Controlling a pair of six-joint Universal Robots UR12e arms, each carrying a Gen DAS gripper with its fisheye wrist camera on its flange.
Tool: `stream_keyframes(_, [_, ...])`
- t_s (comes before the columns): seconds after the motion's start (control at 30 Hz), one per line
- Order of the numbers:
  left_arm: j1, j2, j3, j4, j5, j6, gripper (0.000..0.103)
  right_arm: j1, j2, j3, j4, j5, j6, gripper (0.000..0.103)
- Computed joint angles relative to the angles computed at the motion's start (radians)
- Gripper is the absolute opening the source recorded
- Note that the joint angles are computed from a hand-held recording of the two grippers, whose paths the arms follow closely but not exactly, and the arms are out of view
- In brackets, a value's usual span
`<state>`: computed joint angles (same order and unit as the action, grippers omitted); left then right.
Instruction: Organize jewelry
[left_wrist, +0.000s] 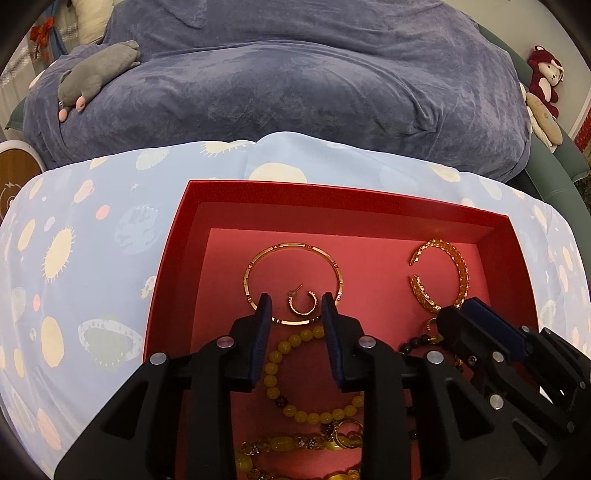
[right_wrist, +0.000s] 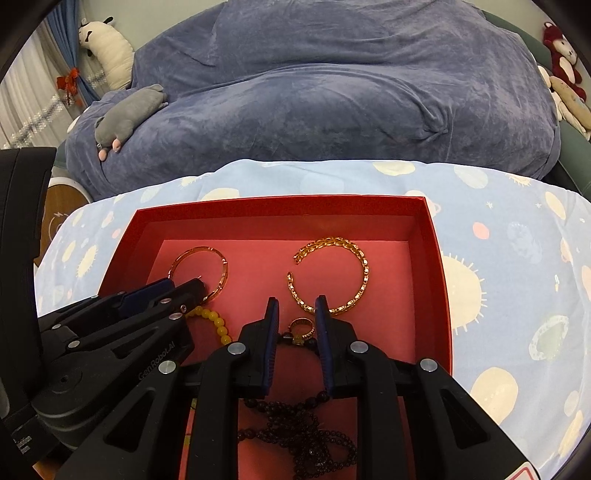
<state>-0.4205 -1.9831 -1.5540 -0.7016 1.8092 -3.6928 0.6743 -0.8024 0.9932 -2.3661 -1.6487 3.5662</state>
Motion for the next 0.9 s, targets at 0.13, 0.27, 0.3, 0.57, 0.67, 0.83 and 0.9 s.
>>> stream_keyframes(0.13, [-0.001, -0.001, 0.002, -0.009, 0.005, 0.001, 0.033, -0.001, 0.0, -0.001, 0.004, -0.002, 0.005, 0.02])
stream_keyframes(0.27, [-0.002, -0.001, 0.003, -0.01, 0.007, 0.003, 0.033, -0.002, 0.0, -0.001, 0.006, -0.001, 0.008, 0.02])
stream_keyframes(0.3, [-0.002, -0.001, 0.003, -0.011, 0.008, 0.003, 0.033, -0.002, 0.0, -0.001, 0.006, 0.0, 0.009, 0.02])
stream_keyframes(0.57, [-0.006, 0.0, 0.004, -0.014, 0.017, 0.0, 0.033, -0.001, 0.0, -0.001, 0.009, -0.009, 0.008, 0.02])
stream_keyframes(0.67, [-0.016, 0.011, -0.009, -0.008, 0.047, -0.018, 0.043, 0.007, -0.011, 0.016, -0.003, -0.038, 0.003, 0.022])
stream_keyframes(0.83, [-0.043, 0.045, -0.048, 0.023, 0.095, -0.02, 0.044, 0.012, -0.06, 0.084, -0.026, -0.024, 0.035, 0.023])
stream_keyframes(0.9, [-0.051, 0.06, -0.06, 0.019, 0.096, -0.022, 0.044, 0.017, -0.08, 0.109, -0.032, -0.027, 0.045, 0.023])
